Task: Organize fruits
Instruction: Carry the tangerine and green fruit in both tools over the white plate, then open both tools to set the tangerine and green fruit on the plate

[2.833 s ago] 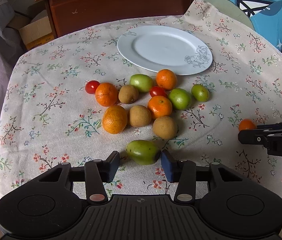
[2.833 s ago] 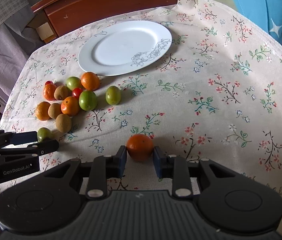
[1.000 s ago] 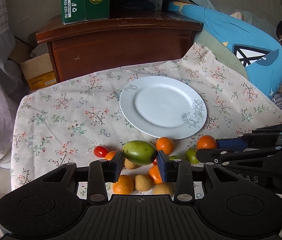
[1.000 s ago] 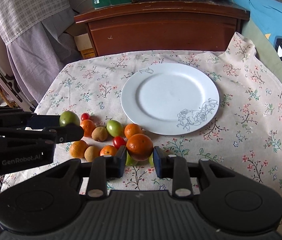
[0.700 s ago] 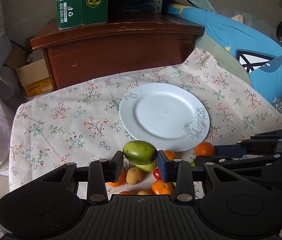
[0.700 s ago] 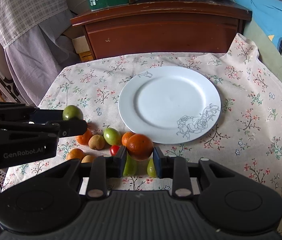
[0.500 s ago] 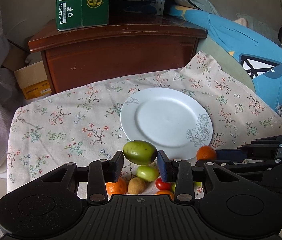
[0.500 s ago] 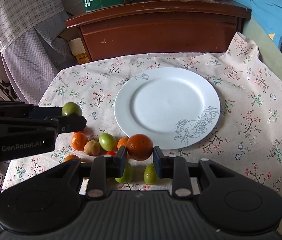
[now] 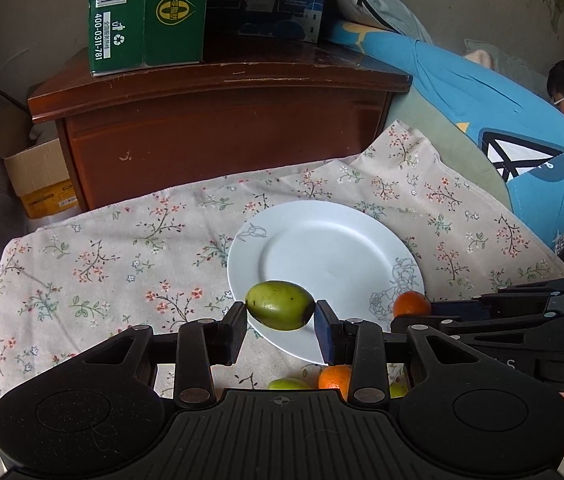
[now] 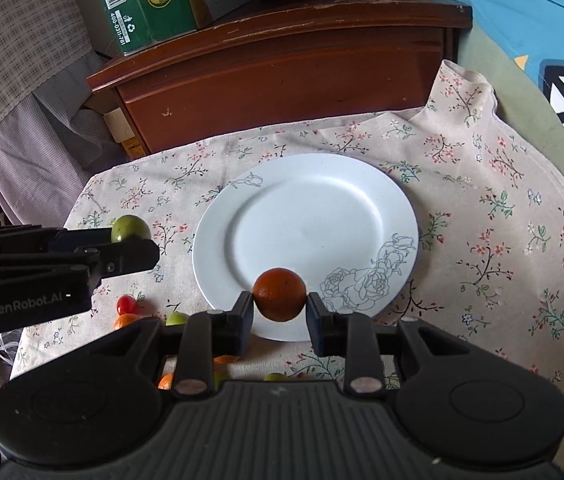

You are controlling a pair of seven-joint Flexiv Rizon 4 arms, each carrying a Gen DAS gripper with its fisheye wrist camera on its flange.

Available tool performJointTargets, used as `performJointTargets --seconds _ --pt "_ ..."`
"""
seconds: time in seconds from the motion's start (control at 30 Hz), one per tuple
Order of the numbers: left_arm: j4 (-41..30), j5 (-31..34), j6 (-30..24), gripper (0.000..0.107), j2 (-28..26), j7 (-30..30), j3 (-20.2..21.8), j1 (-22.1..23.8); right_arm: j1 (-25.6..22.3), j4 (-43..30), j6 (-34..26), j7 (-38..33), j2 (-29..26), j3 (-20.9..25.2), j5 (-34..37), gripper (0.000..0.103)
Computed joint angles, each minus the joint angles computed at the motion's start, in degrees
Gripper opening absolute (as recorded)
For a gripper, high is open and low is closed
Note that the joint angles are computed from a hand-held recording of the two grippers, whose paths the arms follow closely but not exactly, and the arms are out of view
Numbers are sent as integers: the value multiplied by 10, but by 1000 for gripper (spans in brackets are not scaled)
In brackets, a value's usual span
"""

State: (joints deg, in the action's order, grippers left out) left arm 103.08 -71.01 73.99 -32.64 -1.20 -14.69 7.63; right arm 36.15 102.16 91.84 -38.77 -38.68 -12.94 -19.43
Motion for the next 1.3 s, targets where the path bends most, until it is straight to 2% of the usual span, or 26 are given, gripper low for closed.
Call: performJointTargets --seconds 0.13,0.43,0.53,0.67,0.73,0.8,0.87,0.97,1.07,1.2,1.3 --pt "-15 9 -5 34 -14 -4 -2 0 -5 -14 -10 2 -10 2 0 28" --pt "-41 102 -13 34 -53 -72 -5 2 -31 -49 -47 12 -34 30 -10 28" --pt "-46 131 -14 34 -61 -100 -10 8 -30 -52 -51 20 -38 26 -16 29" --pt "-42 143 8 36 -64 -104 -32 22 -17 -50 -42 41 -40 4 -19 32" --pt "-44 161 9 41 -64 -129 -27 21 -13 -48 -35 49 -40 -3 -19 35" --pt "-41 166 25 58 -62 -143 -33 25 -3 -43 -29 62 -38 -19 -17 36" --pt "-36 169 47 65 -59 -143 -47 35 3 -40 -23 70 -36 -28 -15 41" --pt "-27 170 60 69 -53 -137 -68 55 6 -36 -15 74 -33 -31 -12 49" --pt "-21 190 61 76 -47 -160 -59 55 -9 -39 -18 61 -29 -7 -13 49" --pt "-11 213 42 76 -35 -180 -49 63 -38 -40 -27 36 -22 42 -12 51" --pt "-2 228 27 79 -25 -190 -39 65 -35 -26 -22 24 -13 44 -15 54"
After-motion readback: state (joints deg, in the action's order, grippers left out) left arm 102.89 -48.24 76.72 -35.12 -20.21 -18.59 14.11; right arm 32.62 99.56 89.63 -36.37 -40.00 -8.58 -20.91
